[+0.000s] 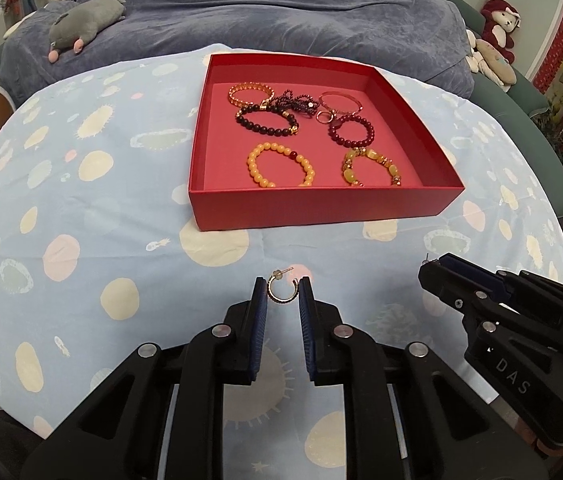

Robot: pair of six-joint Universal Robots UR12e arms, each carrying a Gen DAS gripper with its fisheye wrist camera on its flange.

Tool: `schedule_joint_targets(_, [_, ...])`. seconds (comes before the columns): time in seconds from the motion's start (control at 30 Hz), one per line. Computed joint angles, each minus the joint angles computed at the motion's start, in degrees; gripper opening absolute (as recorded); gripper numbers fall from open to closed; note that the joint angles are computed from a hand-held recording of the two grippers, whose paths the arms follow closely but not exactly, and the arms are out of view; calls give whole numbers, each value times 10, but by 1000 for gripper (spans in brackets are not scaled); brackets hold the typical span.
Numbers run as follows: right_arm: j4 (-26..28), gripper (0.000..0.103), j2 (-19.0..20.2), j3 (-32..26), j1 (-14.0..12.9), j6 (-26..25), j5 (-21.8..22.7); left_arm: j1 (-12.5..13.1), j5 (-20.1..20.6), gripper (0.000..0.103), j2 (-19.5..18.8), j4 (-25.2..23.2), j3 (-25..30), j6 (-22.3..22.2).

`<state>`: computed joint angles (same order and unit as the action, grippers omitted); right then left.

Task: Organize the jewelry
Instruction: 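Carry both hoop earrings into the red box and open both tools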

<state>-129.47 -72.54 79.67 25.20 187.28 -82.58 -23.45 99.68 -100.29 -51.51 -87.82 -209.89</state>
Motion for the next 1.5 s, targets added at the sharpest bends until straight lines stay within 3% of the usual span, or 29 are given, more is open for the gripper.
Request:
schedule_joint_targets(0.43, [-20, 17, -31, 12, -3, 8, 3, -23, 38, 16, 1, -18, 38, 21])
schedule_joint_targets(0.93, [-36, 17, -66, 25, -7, 12, 8, -43, 39, 16, 10, -24, 58, 34])
schedule_joint_targets(1.17, [-39, 17, -49, -1, -7, 4, 9, -38, 36, 16, -1, -18, 78, 44])
schedule_joint_targets(1.5, [-30, 17, 11, -75, -13, 8, 1, -12, 38, 16, -44, -19, 128, 56])
